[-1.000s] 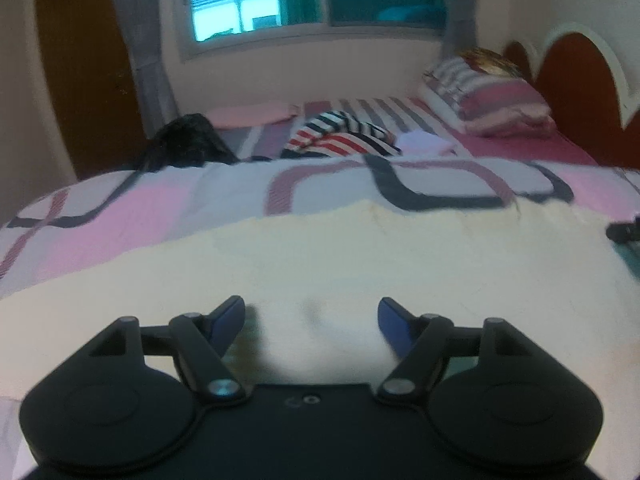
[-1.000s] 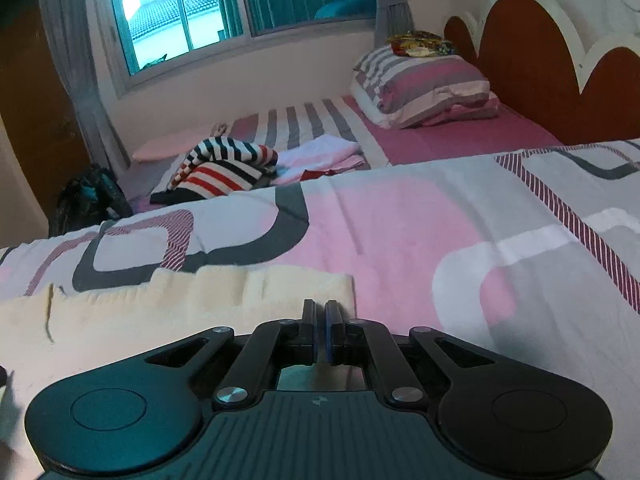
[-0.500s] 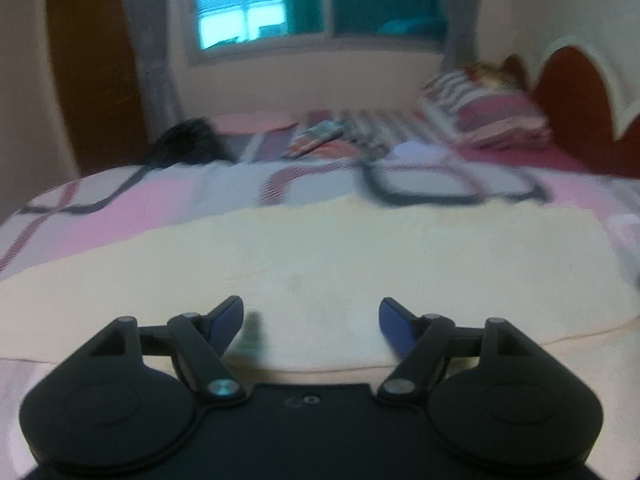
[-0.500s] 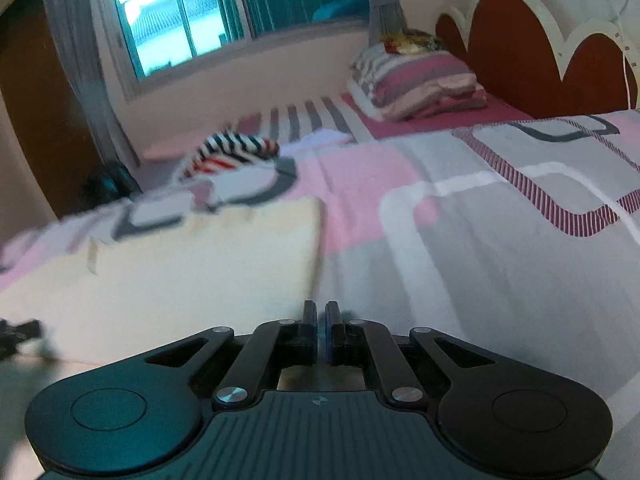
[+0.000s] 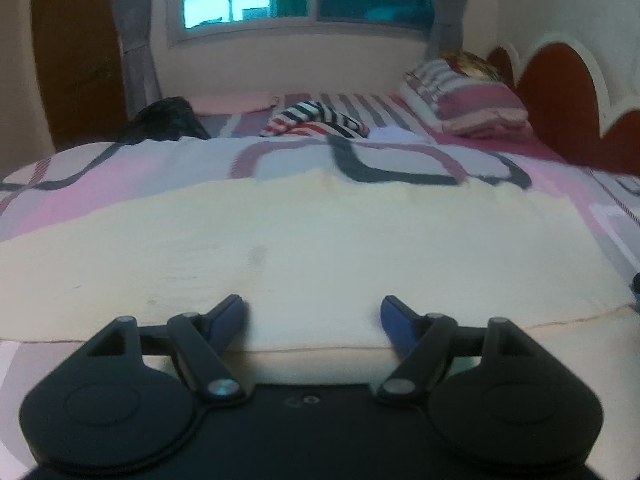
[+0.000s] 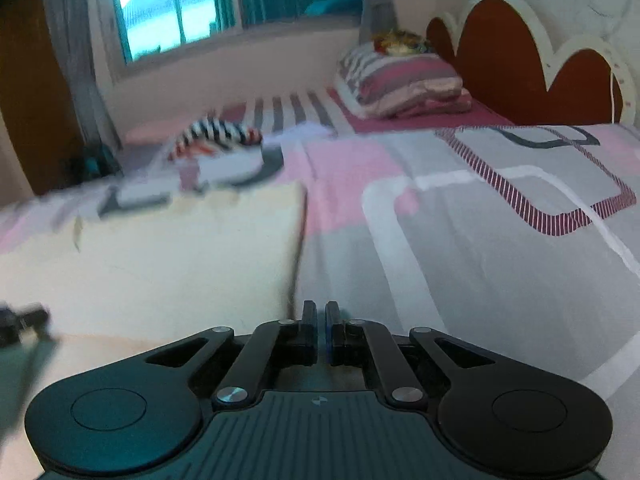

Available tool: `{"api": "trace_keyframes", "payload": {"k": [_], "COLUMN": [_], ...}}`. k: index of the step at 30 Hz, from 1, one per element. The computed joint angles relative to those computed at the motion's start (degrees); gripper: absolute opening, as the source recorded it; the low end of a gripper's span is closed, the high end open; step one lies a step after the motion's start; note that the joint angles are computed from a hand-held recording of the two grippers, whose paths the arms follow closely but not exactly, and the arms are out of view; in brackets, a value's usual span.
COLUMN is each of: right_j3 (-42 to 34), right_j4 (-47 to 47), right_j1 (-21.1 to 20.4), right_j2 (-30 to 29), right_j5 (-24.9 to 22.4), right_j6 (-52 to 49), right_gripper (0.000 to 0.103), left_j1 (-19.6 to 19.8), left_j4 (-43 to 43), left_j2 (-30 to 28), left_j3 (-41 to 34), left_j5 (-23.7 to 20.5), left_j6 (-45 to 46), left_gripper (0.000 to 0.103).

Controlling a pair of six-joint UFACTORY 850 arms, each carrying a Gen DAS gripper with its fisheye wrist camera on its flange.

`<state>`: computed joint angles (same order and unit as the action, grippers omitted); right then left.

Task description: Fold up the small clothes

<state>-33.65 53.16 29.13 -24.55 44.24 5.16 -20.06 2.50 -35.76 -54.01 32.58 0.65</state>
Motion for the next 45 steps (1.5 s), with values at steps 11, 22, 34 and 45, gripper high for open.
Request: {"api": "trace_keyframes", "payload": {"k": [11,22,34,45], "right_j3": [-2.1,-10.2,-13.0,-10.7], "right_j4": [0.5,-1.0,4.2,8.5], "right_j1": [1.8,4.6,5.4,4.1], "right_j2": [-0.1,-5.0,-6.0,-4.9], "right_j5": [0.4,-3.4,-3.1,-2.1], "right_j6": [1.6,2.0,-3.1,-5.2], "right_gripper": [0.003,0.003,0.003,0.003], "left_j1": [5.4,26.1,37.1,30.3], "left_j4": [2.2,6.7,30.6,14.2], "left_j2": [4.7,5.9,-1.9,0.5], "left_j3": [5.3,5.6,-5.0,-5.2], "left_j5": [3.2,4.4,4.0,0.5], "left_j6": [-3.1,-21.4,-61.3,-26.2], "left_gripper": [0.073,0.043,0.049,0.001]}}
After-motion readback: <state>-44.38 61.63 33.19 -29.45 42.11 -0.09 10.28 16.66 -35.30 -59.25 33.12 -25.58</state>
